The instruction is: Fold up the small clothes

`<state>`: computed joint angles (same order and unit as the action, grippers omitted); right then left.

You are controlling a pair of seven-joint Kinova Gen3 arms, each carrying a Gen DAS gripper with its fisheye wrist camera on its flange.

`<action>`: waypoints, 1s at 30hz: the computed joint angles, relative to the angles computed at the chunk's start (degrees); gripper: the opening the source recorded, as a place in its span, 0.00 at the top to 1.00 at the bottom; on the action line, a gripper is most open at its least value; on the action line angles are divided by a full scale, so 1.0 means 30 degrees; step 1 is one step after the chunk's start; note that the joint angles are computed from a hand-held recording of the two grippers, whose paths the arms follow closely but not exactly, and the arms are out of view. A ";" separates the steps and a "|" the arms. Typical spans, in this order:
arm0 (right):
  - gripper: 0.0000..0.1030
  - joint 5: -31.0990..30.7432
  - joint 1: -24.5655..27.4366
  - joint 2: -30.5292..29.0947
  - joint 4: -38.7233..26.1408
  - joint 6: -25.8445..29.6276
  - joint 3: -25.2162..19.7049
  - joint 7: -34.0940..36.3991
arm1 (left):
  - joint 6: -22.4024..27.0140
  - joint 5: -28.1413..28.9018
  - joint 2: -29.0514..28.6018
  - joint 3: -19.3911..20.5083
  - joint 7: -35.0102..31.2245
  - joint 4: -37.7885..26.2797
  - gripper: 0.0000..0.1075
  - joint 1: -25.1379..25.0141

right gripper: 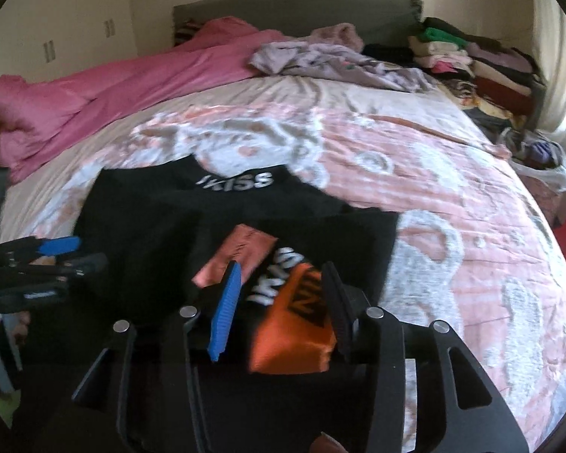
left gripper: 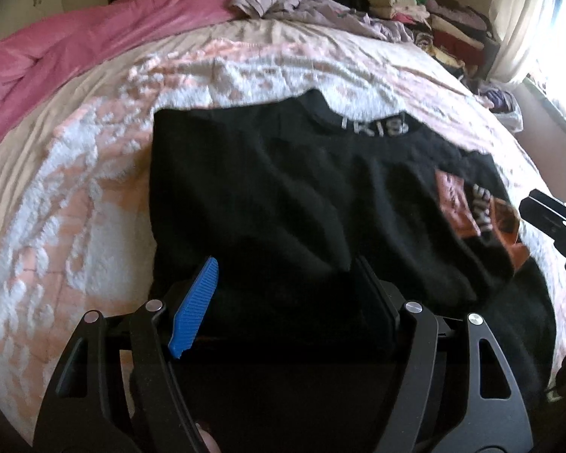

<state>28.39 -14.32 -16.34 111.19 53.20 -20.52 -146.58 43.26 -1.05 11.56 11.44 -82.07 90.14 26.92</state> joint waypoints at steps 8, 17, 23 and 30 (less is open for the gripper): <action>0.48 -0.0311 -0.0821 0.1933 -0.0559 0.0939 0.0182 0.0186 | -0.0505 0.0650 -0.0230 0.0099 -0.0801 0.0640 0.40 -0.0381; 0.48 -0.1722 -0.1189 0.2291 -0.0056 0.0483 0.1748 0.0764 | -0.0569 0.1247 -0.0275 0.0121 -0.1178 0.0756 0.40 -0.0589; 0.43 -0.2457 -0.1161 0.1324 0.0498 -0.0257 0.2124 0.1116 | -0.0613 0.1433 -0.0312 0.0119 -0.1244 0.0796 0.40 -0.0688; 0.42 -0.3603 -0.0662 0.0350 0.0622 -0.1072 0.1747 0.2000 | -0.0488 0.1806 -0.0561 0.0136 -0.1392 0.0827 0.40 -0.0852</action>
<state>17.58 -16.30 -15.29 113.06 49.99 -15.28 -140.58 41.79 4.37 9.88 11.85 -86.24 92.62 24.36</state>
